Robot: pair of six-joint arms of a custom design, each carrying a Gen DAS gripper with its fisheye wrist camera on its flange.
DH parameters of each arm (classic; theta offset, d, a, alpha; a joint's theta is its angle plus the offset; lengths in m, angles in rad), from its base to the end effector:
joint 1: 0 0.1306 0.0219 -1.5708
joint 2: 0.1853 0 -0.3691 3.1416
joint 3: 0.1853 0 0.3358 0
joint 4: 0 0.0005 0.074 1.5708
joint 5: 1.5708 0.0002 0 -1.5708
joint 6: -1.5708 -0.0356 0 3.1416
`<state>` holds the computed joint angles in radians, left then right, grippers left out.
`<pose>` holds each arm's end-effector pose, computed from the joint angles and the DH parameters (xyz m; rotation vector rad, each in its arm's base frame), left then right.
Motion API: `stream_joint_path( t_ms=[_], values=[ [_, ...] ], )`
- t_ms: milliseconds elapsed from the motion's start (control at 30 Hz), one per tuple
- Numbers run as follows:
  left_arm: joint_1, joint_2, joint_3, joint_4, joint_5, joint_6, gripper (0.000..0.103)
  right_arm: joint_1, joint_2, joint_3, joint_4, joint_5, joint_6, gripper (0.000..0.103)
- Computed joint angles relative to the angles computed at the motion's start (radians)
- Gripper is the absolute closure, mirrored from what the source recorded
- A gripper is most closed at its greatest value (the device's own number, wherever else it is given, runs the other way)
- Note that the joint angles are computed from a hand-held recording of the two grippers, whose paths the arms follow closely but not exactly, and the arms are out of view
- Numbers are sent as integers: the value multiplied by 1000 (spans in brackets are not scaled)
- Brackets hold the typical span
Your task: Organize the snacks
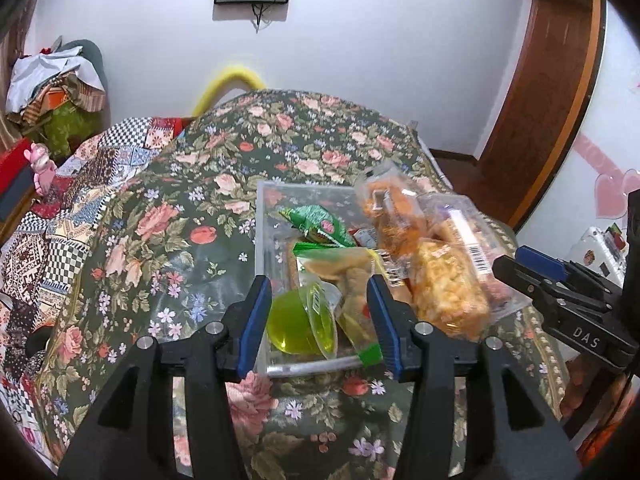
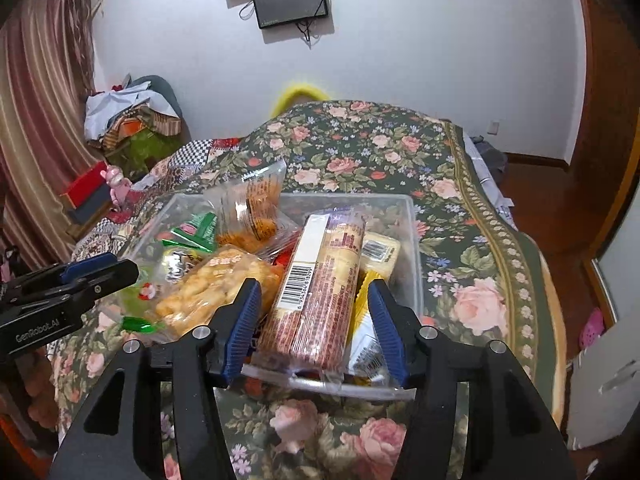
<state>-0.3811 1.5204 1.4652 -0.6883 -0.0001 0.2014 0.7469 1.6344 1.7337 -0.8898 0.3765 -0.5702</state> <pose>0.4522 -0.1817 0.4035 0.2093 2.3232 -0.2939 0.3924 0.3448 0.4454 -0.0234 2.3037 0.2319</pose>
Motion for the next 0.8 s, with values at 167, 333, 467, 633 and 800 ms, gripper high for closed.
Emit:
stream_joint_path(
  t_ms=[167,333,467,633,800],
  values=[
    [-19,-87,-26,23,-23,-13,54,31,-58,-2,-10,50,3,51],
    [-53,-208,-57,64,-63,-33,54,82,-113,7,7,137,18,41],
    [-83,-292,-87,96,-99,-60,53,135,-148,22,17,200,33,40],
    [-113,-388,-135,134,-126,-63,38,204,-182,28,35,283,41,31],
    [-136,-452,-182,162,-167,-68,21,258,-194,33,49,350,54,17]
  ],
)
